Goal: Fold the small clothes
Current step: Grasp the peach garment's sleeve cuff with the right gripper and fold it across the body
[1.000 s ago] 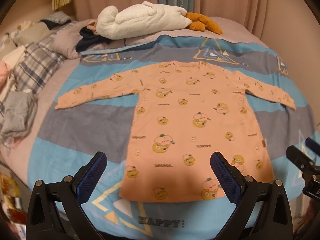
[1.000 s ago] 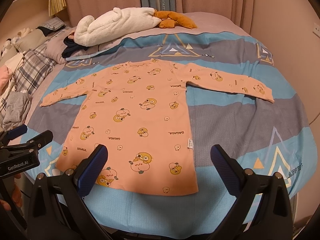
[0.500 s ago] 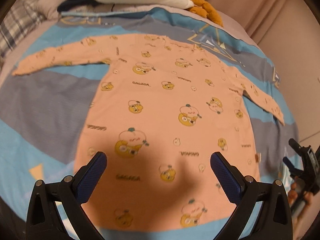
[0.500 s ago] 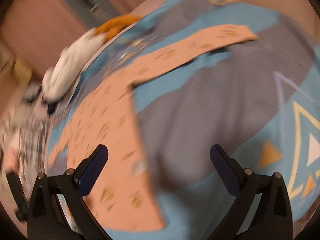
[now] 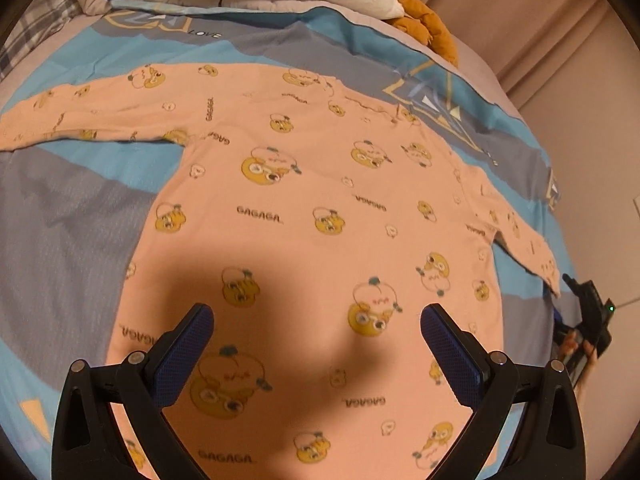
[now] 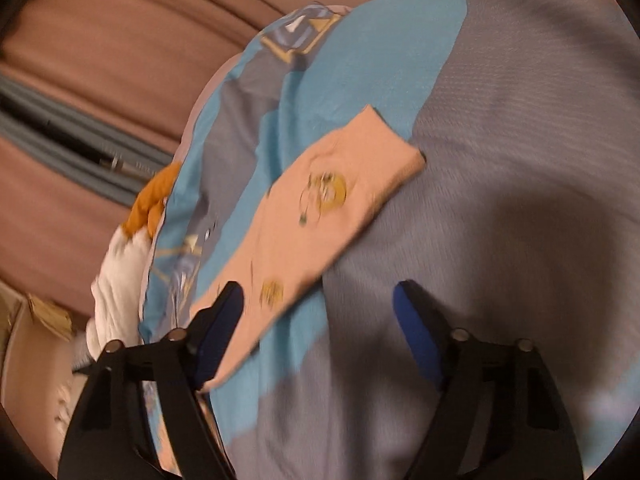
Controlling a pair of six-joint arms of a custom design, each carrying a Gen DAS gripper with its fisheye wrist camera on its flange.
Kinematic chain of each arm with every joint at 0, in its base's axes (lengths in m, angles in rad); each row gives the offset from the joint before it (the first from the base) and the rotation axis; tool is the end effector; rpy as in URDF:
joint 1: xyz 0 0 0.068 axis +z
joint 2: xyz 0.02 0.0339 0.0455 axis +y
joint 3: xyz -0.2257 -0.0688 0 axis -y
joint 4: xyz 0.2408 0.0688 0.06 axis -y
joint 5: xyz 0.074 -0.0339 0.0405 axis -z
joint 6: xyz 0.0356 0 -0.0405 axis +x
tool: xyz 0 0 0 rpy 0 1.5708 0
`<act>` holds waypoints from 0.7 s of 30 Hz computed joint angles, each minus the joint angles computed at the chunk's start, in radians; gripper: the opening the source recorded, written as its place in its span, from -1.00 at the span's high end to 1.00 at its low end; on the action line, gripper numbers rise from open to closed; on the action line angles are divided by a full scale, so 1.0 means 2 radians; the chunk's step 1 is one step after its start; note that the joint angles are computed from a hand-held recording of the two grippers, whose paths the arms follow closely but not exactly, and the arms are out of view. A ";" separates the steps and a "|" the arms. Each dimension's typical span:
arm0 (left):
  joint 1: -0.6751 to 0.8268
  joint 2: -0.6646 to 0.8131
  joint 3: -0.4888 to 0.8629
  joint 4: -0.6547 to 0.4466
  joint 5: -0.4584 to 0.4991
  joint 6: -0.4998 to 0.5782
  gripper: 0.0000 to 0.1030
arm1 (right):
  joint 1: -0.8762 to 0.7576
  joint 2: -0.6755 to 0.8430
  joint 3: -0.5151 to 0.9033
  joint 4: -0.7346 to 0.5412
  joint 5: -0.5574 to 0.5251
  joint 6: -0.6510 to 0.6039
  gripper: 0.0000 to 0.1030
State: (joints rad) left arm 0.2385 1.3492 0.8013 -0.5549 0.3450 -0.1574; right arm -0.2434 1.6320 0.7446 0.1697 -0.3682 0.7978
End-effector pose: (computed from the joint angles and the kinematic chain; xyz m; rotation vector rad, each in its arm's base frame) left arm 0.2513 0.0487 0.1635 -0.4101 2.5997 -0.4324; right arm 0.3070 -0.0630 0.1194 0.9850 2.1133 0.7050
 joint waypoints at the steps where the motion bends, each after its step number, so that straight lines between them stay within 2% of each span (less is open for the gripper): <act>1: 0.000 0.007 0.005 0.002 -0.002 -0.001 -0.98 | -0.006 0.015 0.009 0.009 -0.002 0.005 -0.33; 3: 0.002 0.017 0.013 0.004 -0.004 -0.002 -0.98 | -0.015 0.042 0.024 0.038 -0.006 0.023 -0.24; 6: 0.006 0.028 0.022 0.007 -0.011 -0.003 -0.98 | -0.026 0.078 0.048 0.065 -0.008 0.048 0.06; 10: 0.020 0.034 0.029 0.008 -0.008 -0.004 -0.98 | -0.027 0.103 0.082 0.039 0.020 0.047 0.82; 13: 0.034 0.032 0.032 0.007 -0.005 0.000 -0.98 | -0.025 0.105 0.105 0.011 0.032 0.037 0.85; 18: 0.082 0.020 0.036 -0.003 0.014 0.014 -0.98 | 0.044 0.035 0.165 -0.113 0.092 -0.075 0.87; 21: 0.112 0.009 0.036 -0.012 0.026 0.028 -0.98 | 0.116 0.023 0.245 -0.190 0.126 -0.132 0.87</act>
State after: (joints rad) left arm 0.4625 1.3675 0.8726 -0.5799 0.3964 -0.1007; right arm -0.0111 1.6788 1.2343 -0.2102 -0.1154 0.5335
